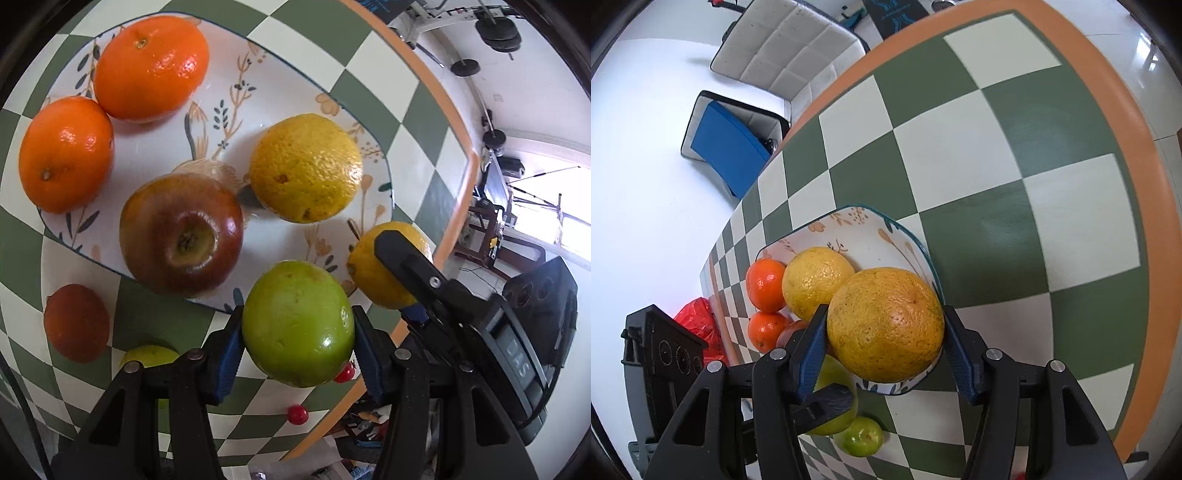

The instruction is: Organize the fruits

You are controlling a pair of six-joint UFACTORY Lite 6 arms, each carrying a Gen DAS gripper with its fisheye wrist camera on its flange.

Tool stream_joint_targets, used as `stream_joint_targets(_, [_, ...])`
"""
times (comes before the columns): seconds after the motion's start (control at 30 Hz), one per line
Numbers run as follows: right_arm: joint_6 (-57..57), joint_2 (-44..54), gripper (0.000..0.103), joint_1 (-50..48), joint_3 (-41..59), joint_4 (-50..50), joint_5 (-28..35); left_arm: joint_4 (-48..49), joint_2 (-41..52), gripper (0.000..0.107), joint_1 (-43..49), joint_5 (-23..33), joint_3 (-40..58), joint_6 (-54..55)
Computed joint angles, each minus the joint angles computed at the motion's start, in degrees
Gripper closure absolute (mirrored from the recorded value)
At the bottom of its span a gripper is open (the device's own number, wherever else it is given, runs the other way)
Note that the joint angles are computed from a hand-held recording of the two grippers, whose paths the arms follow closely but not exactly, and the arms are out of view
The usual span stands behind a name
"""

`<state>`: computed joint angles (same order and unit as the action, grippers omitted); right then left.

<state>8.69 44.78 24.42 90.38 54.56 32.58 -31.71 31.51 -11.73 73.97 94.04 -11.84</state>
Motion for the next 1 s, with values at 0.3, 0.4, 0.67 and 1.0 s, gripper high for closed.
stream_joint_targets(0.3, [7.82,-1.44,0.021,-0.22,2.83,-9.13,1.24,2.27,-1.58,0.019,0.94,1.74,2.81,1.14])
stream_joint_targets(0.4, [13.26,-2.66,0.021,0.50,3.79,-16.43,2.13,5.56,-4.11,0.019,1.64,1.91,2.68,2.56])
stream_joint_targets(0.67, [35.59,-5.10,0.012,8.21,7.66,-44.95,8.87,30.77,-12.35,0.019,-2.75,-5.02,-2.20,4.60])
stream_joint_targets(1.0, [54.62,-6.40,0.009,19.83,14.46,-65.05,22.85,35.09,-21.19,0.019,-0.55,-8.63,-8.85,8.53])
